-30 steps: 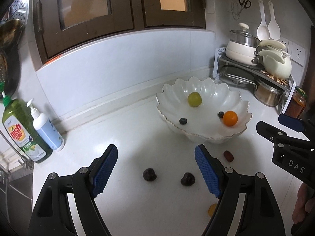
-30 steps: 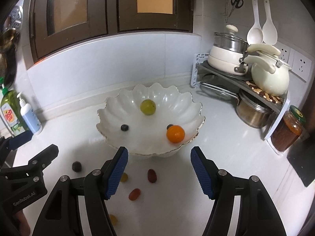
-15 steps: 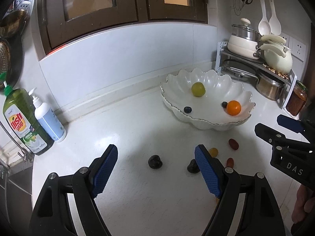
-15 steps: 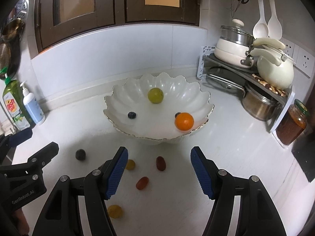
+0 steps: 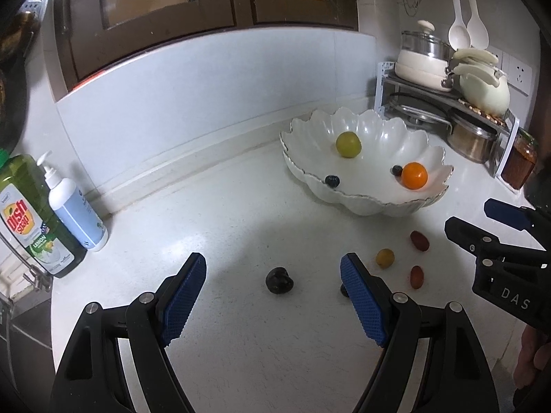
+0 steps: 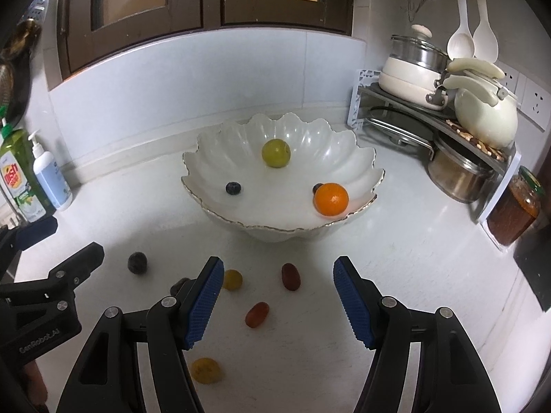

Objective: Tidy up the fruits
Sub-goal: 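Move the left tool to a dark plum while the right tool approaches a red date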

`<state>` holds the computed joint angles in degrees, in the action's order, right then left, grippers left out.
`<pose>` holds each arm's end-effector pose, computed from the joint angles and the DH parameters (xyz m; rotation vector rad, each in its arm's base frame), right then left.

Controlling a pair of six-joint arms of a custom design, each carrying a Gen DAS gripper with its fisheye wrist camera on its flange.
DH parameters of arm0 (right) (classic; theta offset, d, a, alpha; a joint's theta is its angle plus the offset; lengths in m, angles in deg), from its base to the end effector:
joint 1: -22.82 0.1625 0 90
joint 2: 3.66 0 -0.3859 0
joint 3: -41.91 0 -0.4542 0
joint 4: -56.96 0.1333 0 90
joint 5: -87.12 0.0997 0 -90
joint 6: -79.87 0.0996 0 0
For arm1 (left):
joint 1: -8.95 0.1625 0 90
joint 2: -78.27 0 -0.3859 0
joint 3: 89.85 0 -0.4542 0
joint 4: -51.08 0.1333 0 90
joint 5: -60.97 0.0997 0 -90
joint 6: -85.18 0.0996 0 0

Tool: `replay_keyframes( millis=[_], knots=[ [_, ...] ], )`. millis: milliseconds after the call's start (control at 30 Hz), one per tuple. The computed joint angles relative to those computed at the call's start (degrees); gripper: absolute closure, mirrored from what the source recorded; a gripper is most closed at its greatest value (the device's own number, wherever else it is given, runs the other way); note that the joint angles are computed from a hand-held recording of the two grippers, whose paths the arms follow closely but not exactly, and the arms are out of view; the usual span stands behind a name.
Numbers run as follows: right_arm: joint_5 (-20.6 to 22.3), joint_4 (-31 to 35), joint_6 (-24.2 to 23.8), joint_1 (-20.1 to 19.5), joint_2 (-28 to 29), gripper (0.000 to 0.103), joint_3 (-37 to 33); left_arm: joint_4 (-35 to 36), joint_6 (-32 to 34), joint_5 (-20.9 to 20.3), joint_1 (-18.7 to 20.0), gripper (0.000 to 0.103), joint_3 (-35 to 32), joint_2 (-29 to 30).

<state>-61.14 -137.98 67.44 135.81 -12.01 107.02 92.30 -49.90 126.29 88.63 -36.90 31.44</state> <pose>0.3323 -0.6588 -0.1220 0.1342 -2.0653 0.9971 0.0460 -0.7236 0.2614 0.9390 2.2407 -0.7450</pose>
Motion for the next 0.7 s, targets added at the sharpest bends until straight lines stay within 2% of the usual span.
replay_keyframes(
  millis=[500, 700],
  knots=[
    [-0.33, 4.01, 2.55, -1.57, 3.65, 0.036, -3.69, 5.75, 2.99, 4.86, 3.15, 0.023, -10.46, 8.06],
    [-1.39, 3.61, 3.87, -1.8, 4.64, 0.036, -4.29, 7.19, 4.48, 5.33, 3.43, 0.024, -13.35, 10.52]
  ],
)
